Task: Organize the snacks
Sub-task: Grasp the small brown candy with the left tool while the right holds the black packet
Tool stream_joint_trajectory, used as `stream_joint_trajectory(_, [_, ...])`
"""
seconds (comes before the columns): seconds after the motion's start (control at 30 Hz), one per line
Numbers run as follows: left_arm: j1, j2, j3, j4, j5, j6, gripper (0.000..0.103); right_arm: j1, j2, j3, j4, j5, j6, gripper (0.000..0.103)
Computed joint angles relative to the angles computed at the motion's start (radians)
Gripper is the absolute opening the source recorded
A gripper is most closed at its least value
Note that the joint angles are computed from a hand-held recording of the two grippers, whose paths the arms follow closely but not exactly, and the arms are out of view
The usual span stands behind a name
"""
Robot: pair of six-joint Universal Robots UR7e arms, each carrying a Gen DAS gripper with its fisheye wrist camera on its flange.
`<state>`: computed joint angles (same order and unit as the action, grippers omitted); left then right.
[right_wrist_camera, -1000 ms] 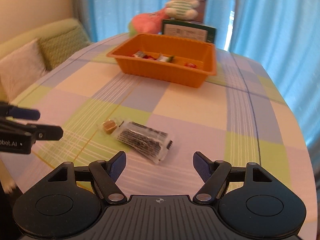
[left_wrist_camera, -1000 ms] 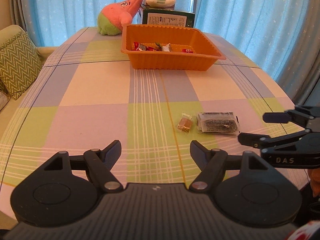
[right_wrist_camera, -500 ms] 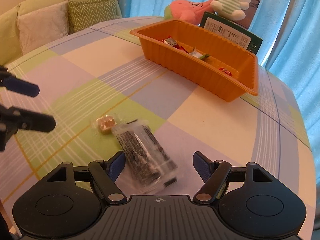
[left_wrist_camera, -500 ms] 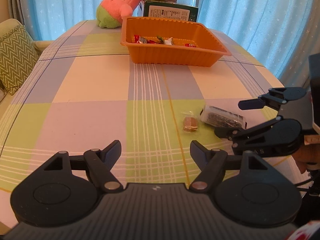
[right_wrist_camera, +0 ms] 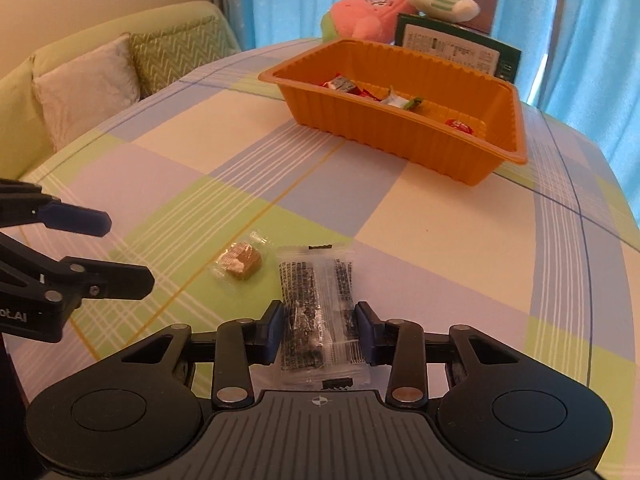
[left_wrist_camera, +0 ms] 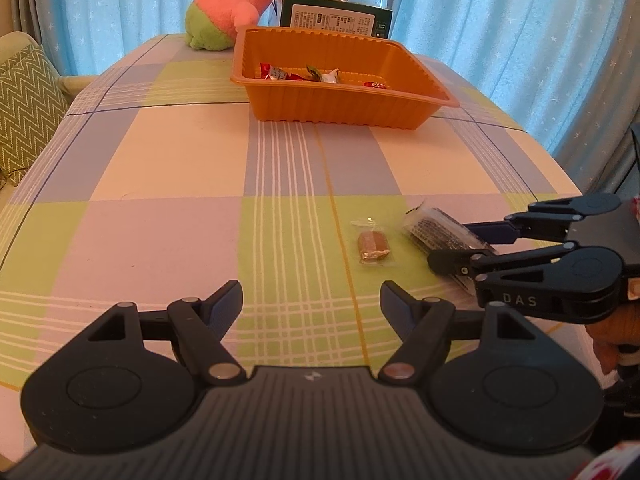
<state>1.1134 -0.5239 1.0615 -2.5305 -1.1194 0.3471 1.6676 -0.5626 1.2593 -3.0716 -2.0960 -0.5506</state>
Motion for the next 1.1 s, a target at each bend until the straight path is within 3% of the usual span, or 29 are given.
stream_joint_trajectory(0.13, [-0.001, 0.013, -0.013, -0.007, -0.012, 0.005, 0.073, 0.002, -0.028, 0.058, -0.094, -0.004, 0.11, 0.039])
stream_joint_trajectory(0.3, [-0.003, 0.042, -0.035, -0.028, -0.037, 0.009, 0.067, 0.003, -0.04, 0.088, -0.17, -0.04, 0.178, 0.039])
stream_joint_trajectory(0.53, [-0.007, 0.094, -0.074, -0.063, -0.057, 0.037, 0.051, -0.004, -0.047, 0.103, -0.21, -0.043, 0.217, 0.039])
stream_joint_trajectory(1.1, [-0.023, 0.161, -0.102, -0.128, 0.003, 0.136, 0.024, -0.018, -0.049, 0.112, -0.229, -0.022, 0.266, 0.039])
